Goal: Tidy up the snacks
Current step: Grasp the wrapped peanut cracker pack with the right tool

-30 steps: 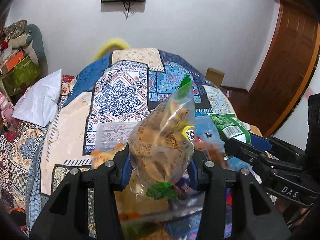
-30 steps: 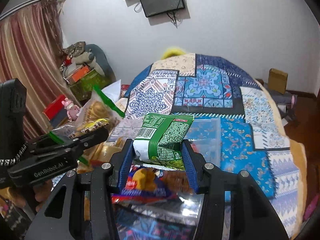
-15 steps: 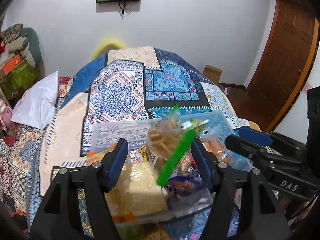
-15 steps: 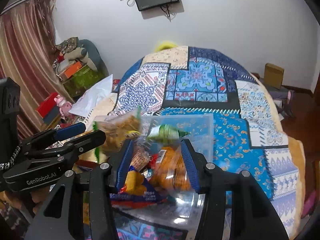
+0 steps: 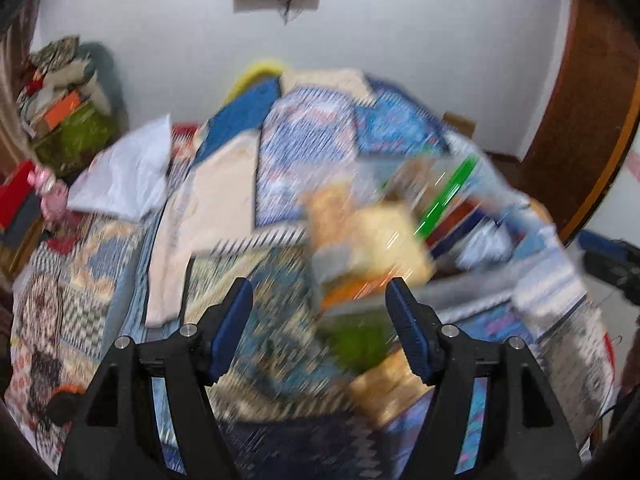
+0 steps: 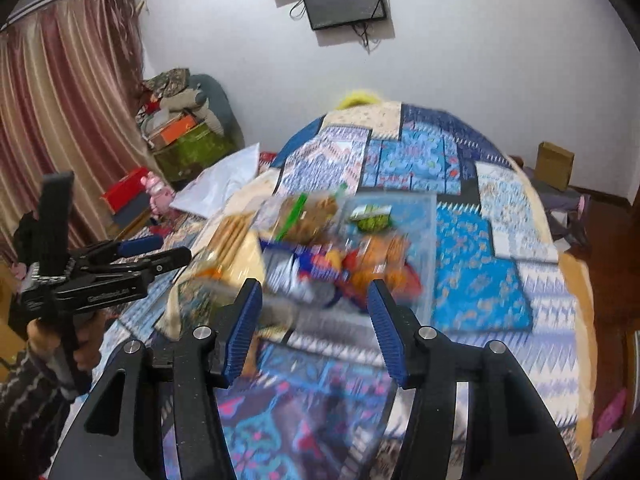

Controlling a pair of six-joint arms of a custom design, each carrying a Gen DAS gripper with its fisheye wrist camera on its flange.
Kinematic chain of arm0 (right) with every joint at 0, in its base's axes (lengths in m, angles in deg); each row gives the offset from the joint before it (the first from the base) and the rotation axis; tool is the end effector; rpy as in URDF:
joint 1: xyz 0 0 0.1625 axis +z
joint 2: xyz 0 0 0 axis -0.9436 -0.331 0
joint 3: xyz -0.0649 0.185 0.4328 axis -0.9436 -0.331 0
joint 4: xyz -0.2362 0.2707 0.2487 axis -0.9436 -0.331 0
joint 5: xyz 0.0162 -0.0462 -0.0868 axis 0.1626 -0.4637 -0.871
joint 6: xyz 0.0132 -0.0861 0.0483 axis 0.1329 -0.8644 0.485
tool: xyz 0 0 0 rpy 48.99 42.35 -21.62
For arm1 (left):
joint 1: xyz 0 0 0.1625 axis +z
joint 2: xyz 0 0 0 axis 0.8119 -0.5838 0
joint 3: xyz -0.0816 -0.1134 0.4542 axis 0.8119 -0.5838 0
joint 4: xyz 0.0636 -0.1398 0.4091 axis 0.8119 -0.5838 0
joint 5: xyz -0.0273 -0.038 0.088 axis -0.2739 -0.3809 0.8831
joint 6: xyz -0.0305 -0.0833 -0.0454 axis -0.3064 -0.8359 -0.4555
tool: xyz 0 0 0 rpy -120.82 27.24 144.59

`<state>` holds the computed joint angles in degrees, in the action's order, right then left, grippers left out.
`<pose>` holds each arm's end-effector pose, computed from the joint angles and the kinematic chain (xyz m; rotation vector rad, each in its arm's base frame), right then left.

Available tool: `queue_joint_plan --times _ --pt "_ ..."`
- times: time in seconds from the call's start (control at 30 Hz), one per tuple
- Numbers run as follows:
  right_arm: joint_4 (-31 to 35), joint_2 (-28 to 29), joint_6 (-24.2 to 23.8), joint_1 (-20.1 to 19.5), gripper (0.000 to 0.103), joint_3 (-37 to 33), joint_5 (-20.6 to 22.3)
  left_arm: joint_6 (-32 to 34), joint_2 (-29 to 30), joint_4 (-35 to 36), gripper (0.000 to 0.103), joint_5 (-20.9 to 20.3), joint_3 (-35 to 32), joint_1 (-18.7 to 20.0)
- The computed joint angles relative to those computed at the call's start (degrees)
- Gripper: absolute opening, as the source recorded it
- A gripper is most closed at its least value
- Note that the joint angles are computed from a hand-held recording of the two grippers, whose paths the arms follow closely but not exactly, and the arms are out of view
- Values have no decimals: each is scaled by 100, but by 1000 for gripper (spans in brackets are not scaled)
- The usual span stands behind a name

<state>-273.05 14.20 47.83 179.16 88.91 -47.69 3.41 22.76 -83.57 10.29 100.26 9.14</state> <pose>0.2537 -0.5335 0.1799 0.1542 -2.3408 1.1629 -0.1723 -0.7333 0.1946 1.1051 2.4359 -0.5307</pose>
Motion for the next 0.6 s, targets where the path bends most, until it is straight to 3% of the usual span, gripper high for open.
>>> queue_joint_plan --times 0.13,0.3,0.53,0.6 --pt "175 79 280 -10 51 111 52 -151 92 349 68 242 -13 285" --pt "405 193 665 -70 51 165 109 -101 204 376 68 497 149 343" --pt "680 264 797 -107 52 225 187 61 -1 353 68 124 645 237" --pt "724 265 807 -139 57 242 230 99 -70 372 68 -78 777 186"
